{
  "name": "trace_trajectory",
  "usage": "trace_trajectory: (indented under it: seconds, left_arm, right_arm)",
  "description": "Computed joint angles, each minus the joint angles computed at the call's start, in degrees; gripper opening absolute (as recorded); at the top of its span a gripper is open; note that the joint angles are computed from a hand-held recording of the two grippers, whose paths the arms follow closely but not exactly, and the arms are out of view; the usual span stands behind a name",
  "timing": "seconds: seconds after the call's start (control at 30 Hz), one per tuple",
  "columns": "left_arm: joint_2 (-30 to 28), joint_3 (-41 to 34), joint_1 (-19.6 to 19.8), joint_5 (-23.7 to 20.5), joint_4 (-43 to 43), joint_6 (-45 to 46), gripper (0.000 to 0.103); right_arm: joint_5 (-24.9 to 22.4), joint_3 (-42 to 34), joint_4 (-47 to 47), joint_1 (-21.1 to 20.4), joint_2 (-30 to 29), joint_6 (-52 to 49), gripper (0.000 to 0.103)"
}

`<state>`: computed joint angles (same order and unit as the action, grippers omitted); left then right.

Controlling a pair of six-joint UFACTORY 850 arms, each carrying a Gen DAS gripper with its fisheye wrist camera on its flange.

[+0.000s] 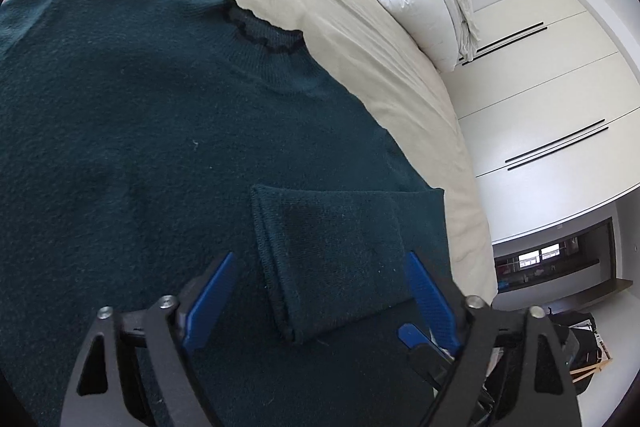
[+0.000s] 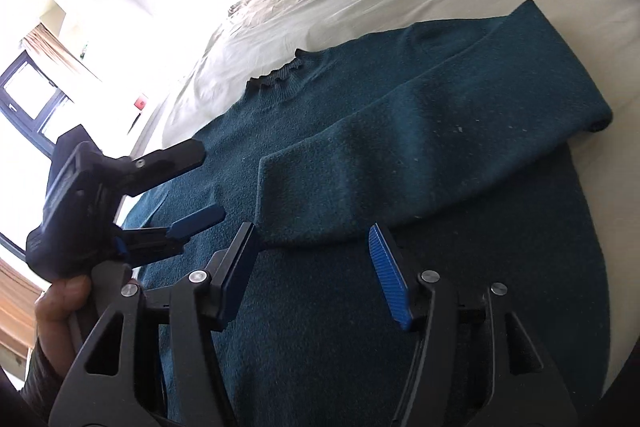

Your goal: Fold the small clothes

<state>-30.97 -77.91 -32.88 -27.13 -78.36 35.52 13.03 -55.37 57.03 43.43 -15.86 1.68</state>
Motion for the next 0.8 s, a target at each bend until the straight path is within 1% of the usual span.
trace_trajectory:
  seconds: [0.03, 0.07, 0.13, 0.17, 0.2, 0.23, 0.3, 0.37, 0.53, 0.7, 0.8]
  left_arm:
    - [-1.7, -2.0, -0.3, -0.8, 3.5, -3.6, 0.067]
    - [-2.8, -3.4, -0.6, -0.9, 6.1, -6.1, 0.06]
    - [-3.9, -4.9, -1.4, 1.2, 12.3, -11.4, 0.047]
    - [-4.1, -5.3, -1.6, 2.0, 14.9, -13.8, 0.032]
    - [-4.2, -5.6, -1.7, 2.1, 16.7, -15.5, 0.019]
    - [-4.2, -5.6, -1.6, 2.1, 17.2, -15.7, 0.016]
    - [-3.5, -4.8, -1.3, 2.8, 16.4, -14.0, 0.012]
    - [-1.9, -2.9, -0.9, 4.7, 16.2, -12.2, 0.009]
    - [0.1, -1.8, -0.2, 8.6, 18.2, -10.9, 0.008]
    - [2.4, -0.2, 0.4, 12.3, 20.5, -10.3, 0.008]
    - [3.6, 0.8, 1.3, 14.0, 23.7, -12.3, 0.008]
  right_arm:
    - [2.3, 3.4, 1.0, 1.9, 2.4, 1.3, 0.056]
    - [3.5, 5.1, 1.6, 2.4, 3.8, 1.6, 0.056]
    - [5.4, 7.9, 3.0, 2.2, 6.3, 1.3, 0.056]
    - [6.3, 9.2, 3.3, 2.1, 7.5, 1.6, 0.056]
    - [7.2, 10.6, 2.4, 1.8, 8.7, 3.1, 0.056]
    - [7.4, 11.5, 1.1, 1.0, 9.5, 4.4, 0.056]
    - [7.2, 12.5, 2.4, -0.5, 10.9, 2.7, 0.056]
    - [6.7, 13.0, 4.2, -2.5, 11.7, 0.0, 0.056]
    - [5.6, 15.0, 3.4, -8.1, 15.1, -0.2, 0.056]
    - [3.9, 16.7, -1.0, -12.6, 17.4, 4.3, 0.056]
    - [2.1, 15.9, -1.2, -14.4, 16.5, 2.7, 0.056]
